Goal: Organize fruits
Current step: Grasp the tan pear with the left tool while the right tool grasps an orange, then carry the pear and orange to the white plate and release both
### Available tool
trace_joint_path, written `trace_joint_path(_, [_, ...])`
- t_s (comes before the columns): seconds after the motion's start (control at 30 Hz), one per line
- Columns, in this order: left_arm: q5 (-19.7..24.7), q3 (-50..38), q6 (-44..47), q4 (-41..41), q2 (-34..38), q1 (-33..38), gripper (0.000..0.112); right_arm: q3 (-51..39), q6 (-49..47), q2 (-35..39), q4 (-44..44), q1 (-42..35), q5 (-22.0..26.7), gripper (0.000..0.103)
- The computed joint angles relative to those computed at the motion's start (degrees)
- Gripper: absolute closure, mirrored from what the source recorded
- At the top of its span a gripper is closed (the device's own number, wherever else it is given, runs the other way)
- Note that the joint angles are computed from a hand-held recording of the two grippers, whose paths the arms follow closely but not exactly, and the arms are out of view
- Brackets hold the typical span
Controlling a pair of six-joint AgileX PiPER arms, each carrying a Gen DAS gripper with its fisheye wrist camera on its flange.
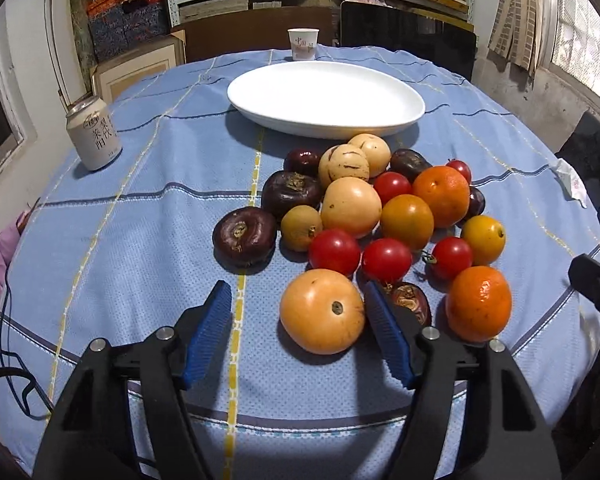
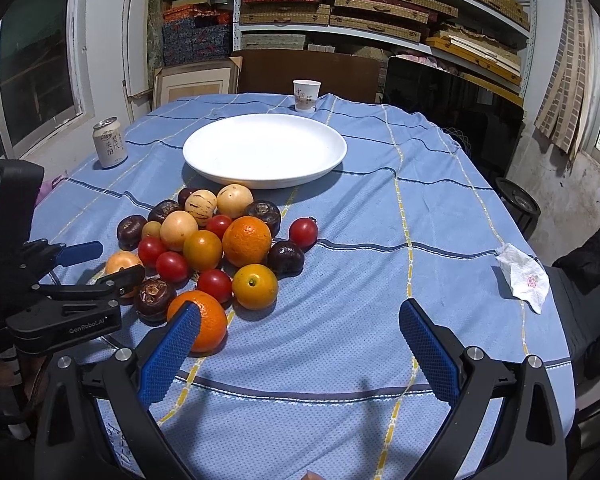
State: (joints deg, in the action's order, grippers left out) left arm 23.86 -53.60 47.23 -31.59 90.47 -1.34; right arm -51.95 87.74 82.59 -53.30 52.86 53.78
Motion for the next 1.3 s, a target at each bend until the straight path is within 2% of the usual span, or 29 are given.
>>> trace_joint_path(0.07, [2.5, 0.0, 1.1, -1.2, -0.5, 0.8, 0.045, 0.0, 0.2, 0.1, 0.1, 0.1, 0.0, 0.004])
trace_joint_path(0.1, [2.1, 0.8, 0.9, -0.3, -1.0, 0.3, 0.045, -0.1, 0.1, 0.0, 0.2, 0.0, 0.1, 0.004])
trace_joint_path(0.13, [-0.5, 2.0, -1.4, 2.8, -1.5, -0.8, 0.051, -0.2, 0.0, 0.1, 0.2, 0.1, 0.2, 0.004])
trace_joint_path(0.17, [-1.3, 2.0, -2.3, 4.2, -0.8, -1.0, 0.068, -0.3, 0.0, 0.2, 0.3, 0.2, 0.3, 0.004])
trace_joint_path(0.23, [1.5, 0.3, 1.2, 0.2, 1.5, 1.1, 0.072, -0.4, 0.0, 0.3, 0.1, 0.5, 0.6, 0.004])
trace_joint_path(0.33, [1.8, 0.2, 5.9, -5.2, 2.0, 2.5, 0.072, -0.3, -0.1, 0.1, 0.2, 0.5, 0.4, 0.004])
trace_joint_path(0.43, [0.7, -0.3, 5.2, -5.1, 3.0, 1.9, 0.069, -0.2, -0.6, 0.2, 0.8, -0.4, -0.1, 0.004])
trace_joint_path(0.5, [1.7, -1.0, 5.2, -5.8, 3.3, 2.2, 0.055, -0.3, -1.2, 0.4, 1.5, -0.7, -0.8, 0.004])
trace_joint_path(0.53, [0.7, -0.7, 5.6, -6.7, 3.1, 2.1, 0.045, -0.4, -1.5, 0.5, 1.7, -0.7, -1.1, 0.004])
trace_joint_path(0.6, [-1.3, 0.6, 7.3, -8.5, 1.9, 1.7, 0.044, -0.5, -2.0, 0.8, 1.9, -0.5, -1.3, 0.004])
trace_joint_path(0.63, [-2.9, 1.5, 9.9, -10.4, 1.4, 1.3, 0.063, -0.5, -2.2, 0.9, 2.1, -0.4, -1.6, 0.004])
trace_joint_path(0.67, [-3.3, 2.0, 10.2, -10.3, 1.1, 0.9, 0.070, -0.5, -2.7, 1.0, 2.4, -0.4, -2.2, 0.004])
trace_joint_path(0.8, [-4.6, 3.8, 15.1, -14.0, -0.3, 1.6, 0.071, -0.2, -7.4, 2.0, 6.1, -1.5, -7.9, 0.004])
trace_joint_path(0.93, [-4.5, 6.0, 23.6, -22.4, -3.7, 4.4, 0.071, 0.2, -14.5, 3.2, 10.8, -3.1, -16.2, 0.013])
trace_joint_path(1.0, [-3.9, 6.0, 24.4, -23.4, -4.8, 5.3, 0.071, -0.6, -17.1, 5.0, 12.0, -3.6, -18.7, 0.018])
trace_joint_path(1.1, [-2.8, 6.0, 25.3, -24.5, -5.8, 6.5, 0.071, -2.6, -19.1, 8.4, 13.0, -4.5, -20.0, 0.026])
trace_joint_path(1.23, [-2.8, 6.2, 24.3, -23.1, -5.9, 6.4, 0.071, -3.4, -20.7, 11.1, 15.4, -7.0, -22.2, 0.054])
trace_joint_path(1.3, [-2.7, 6.2, 23.7, -22.1, -5.7, 6.1, 0.071, -2.6, -18.7, 10.6, 13.4, -7.3, -23.4, 0.058])
